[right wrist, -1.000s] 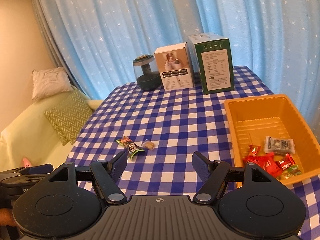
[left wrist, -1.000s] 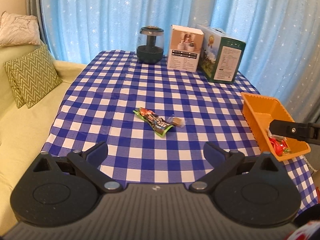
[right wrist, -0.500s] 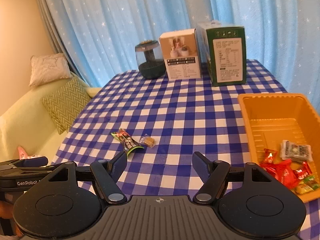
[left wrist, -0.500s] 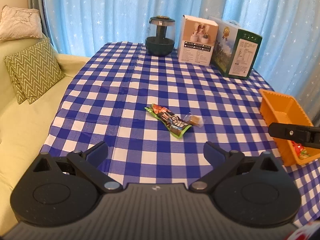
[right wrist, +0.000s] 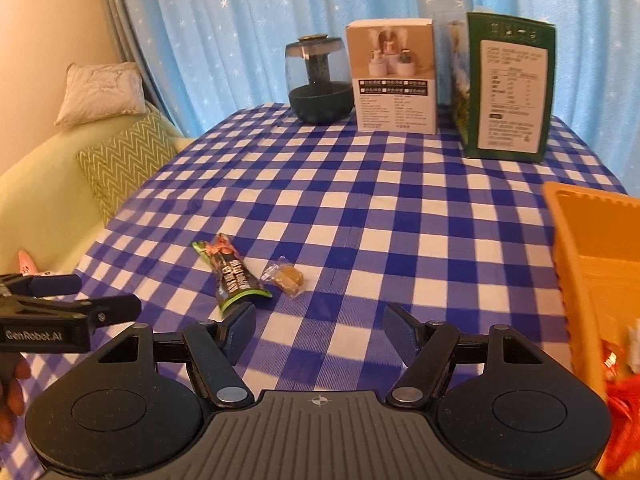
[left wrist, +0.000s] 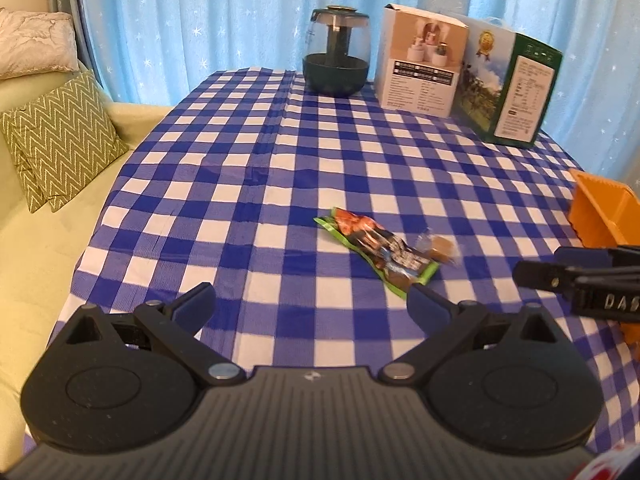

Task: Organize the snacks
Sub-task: 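Grasp the small brown candy with the right tool while the left tool grasps the green-and-brown snack bar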

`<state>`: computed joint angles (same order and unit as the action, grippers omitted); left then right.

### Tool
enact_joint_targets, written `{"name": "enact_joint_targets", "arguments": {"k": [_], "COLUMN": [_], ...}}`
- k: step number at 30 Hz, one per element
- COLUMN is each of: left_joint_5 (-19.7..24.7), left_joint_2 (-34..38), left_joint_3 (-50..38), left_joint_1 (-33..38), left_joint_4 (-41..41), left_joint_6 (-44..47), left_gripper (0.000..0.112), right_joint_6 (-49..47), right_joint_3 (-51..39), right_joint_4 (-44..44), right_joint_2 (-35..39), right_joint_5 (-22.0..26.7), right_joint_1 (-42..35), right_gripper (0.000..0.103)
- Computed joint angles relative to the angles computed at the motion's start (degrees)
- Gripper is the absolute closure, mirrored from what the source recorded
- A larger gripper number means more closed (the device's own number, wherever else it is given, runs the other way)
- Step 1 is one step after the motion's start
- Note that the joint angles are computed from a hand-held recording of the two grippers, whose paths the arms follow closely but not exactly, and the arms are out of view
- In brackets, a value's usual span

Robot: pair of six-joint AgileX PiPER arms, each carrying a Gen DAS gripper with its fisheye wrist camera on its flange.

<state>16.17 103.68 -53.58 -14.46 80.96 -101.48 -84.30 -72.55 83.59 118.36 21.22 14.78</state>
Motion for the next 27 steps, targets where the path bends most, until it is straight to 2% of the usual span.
{"name": "enact_joint_targets", "arguments": {"k": [2,7,11,15,18,21,22,24,27], "left_joint_5": [-0.7,-2.2,-2.5,-3.1,-4.2,-4.9,-5.2,-6.4,-8.9], "left_joint_2": [1.5,4.5,6.7,7.2,7.4,7.8,7.9,8.2,9.3], "left_joint_3": [-1.5,-4.8,-7.1,-7.5,-7.6,-8.1,-8.2,-8.4,-9.6], "left_joint_1": [1.1,3.2,4.4,5.3,5.6,5.6,5.5,5.5,5.5], "left_joint_4": [1.1,4.1,0.2,-1.7,-2.6,-4.6,-4.5,-5.1,-10.5], "left_joint_6": [-0.7,-3.5,1.8,3.0,3.6,5.7,5.7,6.1,11.0], "left_gripper": [0.012,0.012,0.012,0.012,0.012,0.012,0.012,0.016,0.019], "right_joint_6": [1.3,1.4,2.6,4.1,5.4,2.6,3.5,4.3,5.8], "right_joint_3": [-2.9,-11.5,-17.0,-20.8,-23.2,-24.2,-24.7,-23.8,-22.2], "right_joint_4": [-2.6,-8.3,-12.9,-17.5,-18.9,-16.4,-17.2,-16.7,-14.5], "right_joint_2": [2.3,8.5,12.7,15.9,17.8,18.7,18.8,18.1,16.2], "right_joint_5": [0.5,1.5,1.8,0.3,0.8,2.3,3.0,2.3,2.4], "right_joint_1": [0.6,2.1,3.4,4.8,4.8,4.3,4.2,4.1,3.1], "right_gripper": [0.045,0.046,0.052,0.059,0.064,0.070,0.081,0.082,0.083]}}
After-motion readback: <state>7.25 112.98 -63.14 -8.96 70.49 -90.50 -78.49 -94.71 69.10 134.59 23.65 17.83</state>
